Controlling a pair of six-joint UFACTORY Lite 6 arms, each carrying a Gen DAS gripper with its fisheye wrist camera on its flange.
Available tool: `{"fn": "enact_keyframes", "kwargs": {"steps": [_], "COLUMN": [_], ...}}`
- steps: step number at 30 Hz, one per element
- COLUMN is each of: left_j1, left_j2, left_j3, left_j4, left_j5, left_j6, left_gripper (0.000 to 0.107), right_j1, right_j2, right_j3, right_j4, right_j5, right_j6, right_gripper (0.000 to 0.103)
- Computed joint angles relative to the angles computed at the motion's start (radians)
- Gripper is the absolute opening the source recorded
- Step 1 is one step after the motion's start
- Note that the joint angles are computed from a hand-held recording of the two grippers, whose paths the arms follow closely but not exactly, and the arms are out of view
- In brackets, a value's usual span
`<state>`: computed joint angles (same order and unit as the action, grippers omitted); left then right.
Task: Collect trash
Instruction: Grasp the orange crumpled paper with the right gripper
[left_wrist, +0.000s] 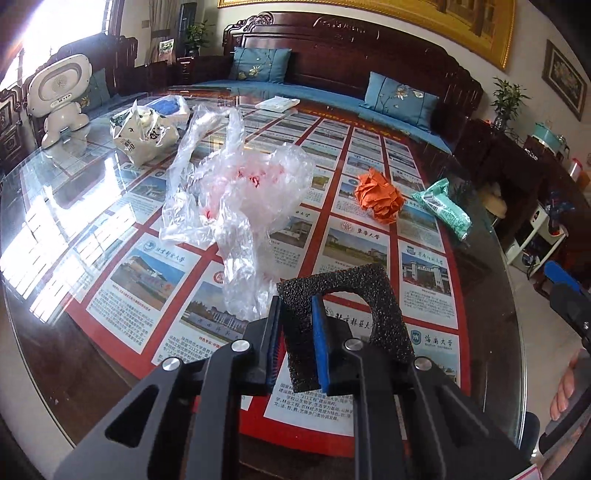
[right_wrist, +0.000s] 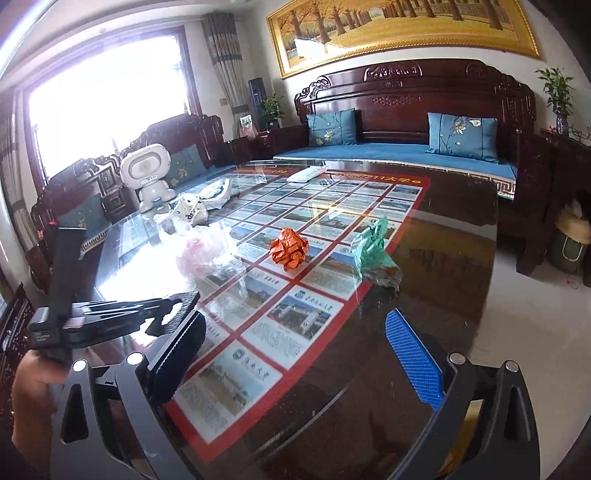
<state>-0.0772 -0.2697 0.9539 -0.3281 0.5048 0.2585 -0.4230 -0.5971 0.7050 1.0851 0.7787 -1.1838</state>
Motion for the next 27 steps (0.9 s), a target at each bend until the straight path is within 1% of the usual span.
{"fn": "enact_keyframes", "kwargs": {"steps": [2,4,6,8,9,10,12,13,16,19,20,21,22,23,25,27], "left_j1": [0.007,0.012,0.014,0.019,0.021,0.020,0.023,0.027,0.034,0.042,0.045,0.045,0.044,0.042,0.037,0.027], "left_j2": [0.015,0.031,0.047,0.070,0.083,0.090,0.107,0.121,0.140,0.148,0.149,0.148,0.143,0.139,0.121,0.099], "left_j3": [0.027,0.049,0.062,0.076,0.085,0.088,0.098,0.107,0.118,0.123,0.122,0.122,0.118,0.116,0.107,0.101], "left_j4": [-0.017,-0.033,-0.039,-0.057,-0.066,-0.073,-0.087,-0.100,-0.120,-0.139,-0.148,-0.149,-0.147,-0.146,-0.145,-0.147], "left_j5": [0.005,0.004,0.000,-0.004,-0.006,-0.010,-0.015,-0.016,-0.018,-0.017,-0.015,-0.015,-0.014,-0.013,-0.008,0.005], "left_j6": [0.018,0.032,0.039,0.060,0.069,0.075,0.090,0.101,0.119,0.135,0.143,0.142,0.140,0.141,0.137,0.132], "left_gripper": [0.017,0.017,0.017,0.017,0.017,0.017,0.017,0.017,0.017,0.017,0.017,0.017,0.017,0.017,0.017,0.017], "right_j1": [0.135,0.231,0.309,0.378,0.401,0.429,0.453,0.468,0.501,0.507,0.507,0.506,0.496,0.483,0.479,0.453], "right_j2": [0.105,0.214,0.347,0.474,0.533,0.605,0.718,0.768,0.911,1.055,1.100,1.128,1.136,1.109,1.023,0.885], "right_j3": [0.073,0.150,0.257,0.363,0.416,0.482,0.585,0.634,0.790,0.967,1.021,1.054,1.059,1.022,0.909,0.752], "right_j4": [-0.053,-0.104,-0.162,-0.271,-0.330,-0.422,-0.519,-0.576,-0.755,-0.793,-0.810,-0.807,-0.779,-0.732,-0.693,-0.599], "right_j5": [-0.125,-0.210,-0.260,-0.318,-0.327,-0.336,-0.320,-0.317,-0.311,-0.217,-0.180,-0.144,-0.116,-0.119,-0.171,-0.213], "right_j6": [0.056,0.113,0.168,0.266,0.316,0.396,0.471,0.525,0.698,0.758,0.782,0.789,0.777,0.743,0.688,0.570], "right_gripper": [0.095,0.094,0.094,0.094,0.094,0.089,0.081,0.076,0.075,0.075,0.071,0.052,0.040,0.040,0.038,0.037]}}
